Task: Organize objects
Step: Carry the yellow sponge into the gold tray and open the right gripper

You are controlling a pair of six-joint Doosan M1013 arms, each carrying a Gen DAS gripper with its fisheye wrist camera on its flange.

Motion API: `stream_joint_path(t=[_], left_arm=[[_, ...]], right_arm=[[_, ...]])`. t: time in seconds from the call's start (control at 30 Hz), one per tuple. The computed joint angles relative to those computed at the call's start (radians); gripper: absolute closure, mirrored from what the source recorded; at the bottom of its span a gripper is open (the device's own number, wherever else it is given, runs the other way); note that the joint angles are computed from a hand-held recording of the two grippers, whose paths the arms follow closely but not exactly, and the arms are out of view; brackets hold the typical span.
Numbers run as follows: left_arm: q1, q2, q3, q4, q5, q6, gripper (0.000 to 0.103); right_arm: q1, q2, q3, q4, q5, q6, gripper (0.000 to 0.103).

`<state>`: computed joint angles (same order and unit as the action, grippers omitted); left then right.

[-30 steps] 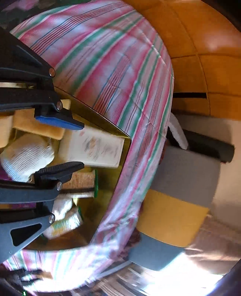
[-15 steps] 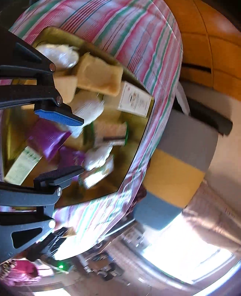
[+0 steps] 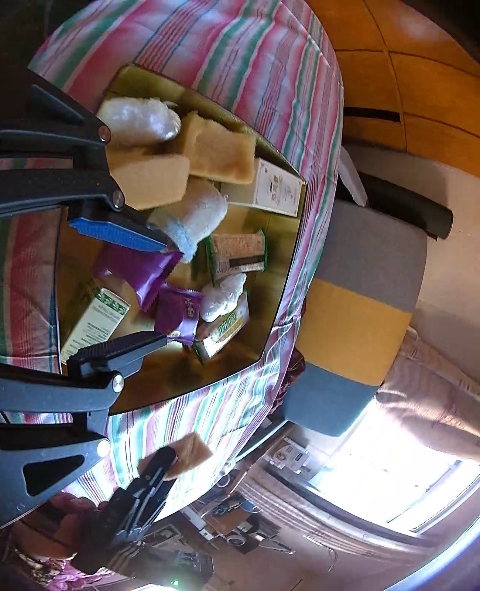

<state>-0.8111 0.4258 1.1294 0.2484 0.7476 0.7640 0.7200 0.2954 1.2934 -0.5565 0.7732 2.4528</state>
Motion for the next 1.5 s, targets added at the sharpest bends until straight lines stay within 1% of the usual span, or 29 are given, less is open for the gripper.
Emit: stream_joint_path(t=[0.17,0.27,0.3,0.4,0.5,0.67,0.73,0.9,1.07,1.27,1.33,1.5], left_arm=[[0.000,-0.016,0.020,0.026,0.015,-0.041,0.058],[0.003,-0.019,0.023,0.026,0.033,-0.062,0.058],[0.002,-0.017,0.020,0.035,0.050,-0.077,0.058],[-0.002,-0.014,0.010,0.068,0.101,-0.116,0.058],[-0.003,-0.020,0.015,0.084,0.116,-0.142,0.058],[-0.002,-0.020,0.009,0.096,0.162,-0.189,0.058],[-0.001,-0.024,0.013,0.098,0.161,-0.204,0.058],[-0.014,-0.023,0.007,0.159,0.191,-0.244,0.058],[-0.026,-0.015,-0.012,0.198,0.229,-0.232,0.058],[-0.034,-0.011,-0.020,0.211,0.251,-0.214,0.058],[-0.036,-0.009,-0.025,0.215,0.259,-0.207,0.058],[-0.038,-0.011,-0.023,0.214,0.256,-0.201,0.058]], right_arm=[[0.026,0.060,-0.099,0.076,0.051,-0.077,0.036],[0.042,0.101,-0.170,0.122,0.114,-0.132,0.036],[0.047,0.119,-0.199,0.141,0.146,-0.157,0.036],[0.055,0.148,-0.243,0.167,0.201,-0.189,0.036],[0.059,0.164,-0.267,0.184,0.234,-0.204,0.036],[0.058,0.172,-0.272,0.197,0.250,-0.203,0.036],[0.056,0.175,-0.276,0.203,0.258,-0.206,0.036],[0.057,0.183,-0.285,0.206,0.270,-0.212,0.036],[0.058,0.188,-0.291,0.207,0.275,-0.212,0.036],[0.059,0.189,-0.291,0.206,0.280,-0.212,0.035],[0.057,0.189,-0.290,0.213,0.278,-0.209,0.034],[0.052,0.185,-0.280,0.224,0.276,-0.191,0.031]])
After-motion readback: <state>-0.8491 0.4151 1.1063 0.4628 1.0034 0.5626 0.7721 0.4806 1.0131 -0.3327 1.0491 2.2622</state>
